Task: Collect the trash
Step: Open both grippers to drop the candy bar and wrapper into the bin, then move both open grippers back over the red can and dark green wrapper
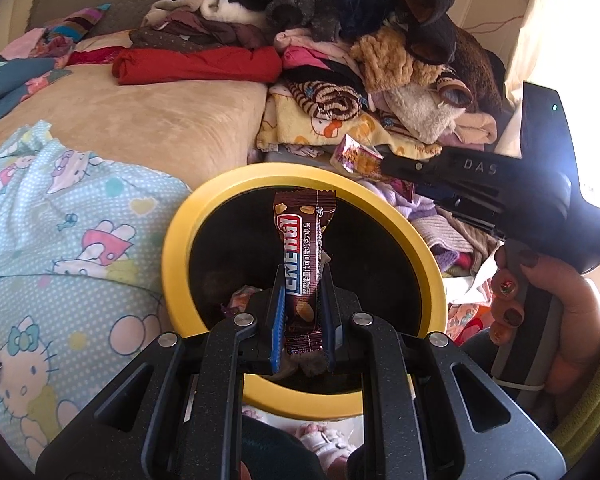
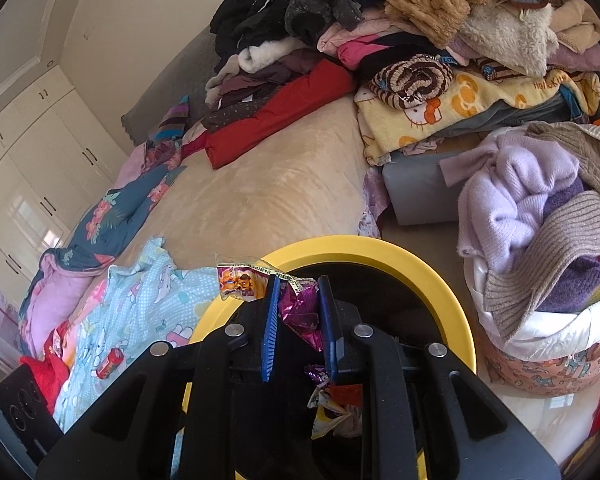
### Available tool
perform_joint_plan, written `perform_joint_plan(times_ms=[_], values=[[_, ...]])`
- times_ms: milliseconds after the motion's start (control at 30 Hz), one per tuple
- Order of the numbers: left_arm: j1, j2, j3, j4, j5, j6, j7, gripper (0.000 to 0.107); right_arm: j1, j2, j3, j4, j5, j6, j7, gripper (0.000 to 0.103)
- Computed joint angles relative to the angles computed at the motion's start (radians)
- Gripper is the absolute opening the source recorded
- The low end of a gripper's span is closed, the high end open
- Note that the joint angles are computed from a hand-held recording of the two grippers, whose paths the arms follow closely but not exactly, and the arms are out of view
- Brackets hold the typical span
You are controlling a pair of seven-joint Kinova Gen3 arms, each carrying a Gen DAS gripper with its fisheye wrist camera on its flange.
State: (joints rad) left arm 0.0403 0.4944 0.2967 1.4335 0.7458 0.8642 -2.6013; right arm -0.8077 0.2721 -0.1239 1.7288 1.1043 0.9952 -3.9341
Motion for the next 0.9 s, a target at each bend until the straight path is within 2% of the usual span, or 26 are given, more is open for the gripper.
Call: perform_joint_plan(times_ms=[200, 233, 300, 367, 433, 467, 600, 767, 900], values=[[0.052, 0.031, -0.018, -0.037, -0.068, -0.003, 0.056, 0.01, 0.01, -0.003, 0.003, 0.014, -0.006, -0.019, -0.026, 0.023], [0.053, 0.036, -0.015, -0.041, -0.082, -0.014, 0.071, 0.017, 0.011, -0.004, 0.004, 0.017, -0.007, -0.019, -0.037, 0.025], [0.061, 0.012, -0.026, -0.006, -0.077, -0.081, 0.053, 0.054, 0.012, -0.005, 0.005, 0.023, -0.006, -0.019, -0.053, 0.04], [0.033, -0.006, 0.003, 0.038, -0.048, -0.147, -0.003, 0.068, 0.013, -0.005, 0.005, 0.027, -0.004, -0.019, -0.068, 0.047], [0.006, -0.017, 0.019, 0.054, -0.034, -0.17, -0.007, 0.086, 0.013, -0.003, 0.004, 0.024, -0.001, -0.016, -0.069, 0.052], [-0.001, -0.024, 0.021, 0.062, -0.026, -0.183, -0.009, 0.092, 0.01, -0.002, 0.003, 0.022, 0.006, -0.014, -0.073, 0.058], [-0.037, -0.045, 0.026, 0.084, 0.026, -0.229, -0.023, 0.092, 0.005, 0.005, 0.001, 0.009, 0.035, -0.016, -0.054, 0.063], [-0.075, -0.048, 0.011, 0.074, 0.047, -0.226, 0.007, 0.092, -0.007, 0.025, 0.005, -0.021, 0.08, -0.034, -0.012, 0.07], [-0.116, -0.057, 0.021, 0.088, 0.093, -0.244, -0.03, 0.092, -0.022, 0.043, 0.011, -0.049, 0.125, -0.044, 0.017, 0.072]])
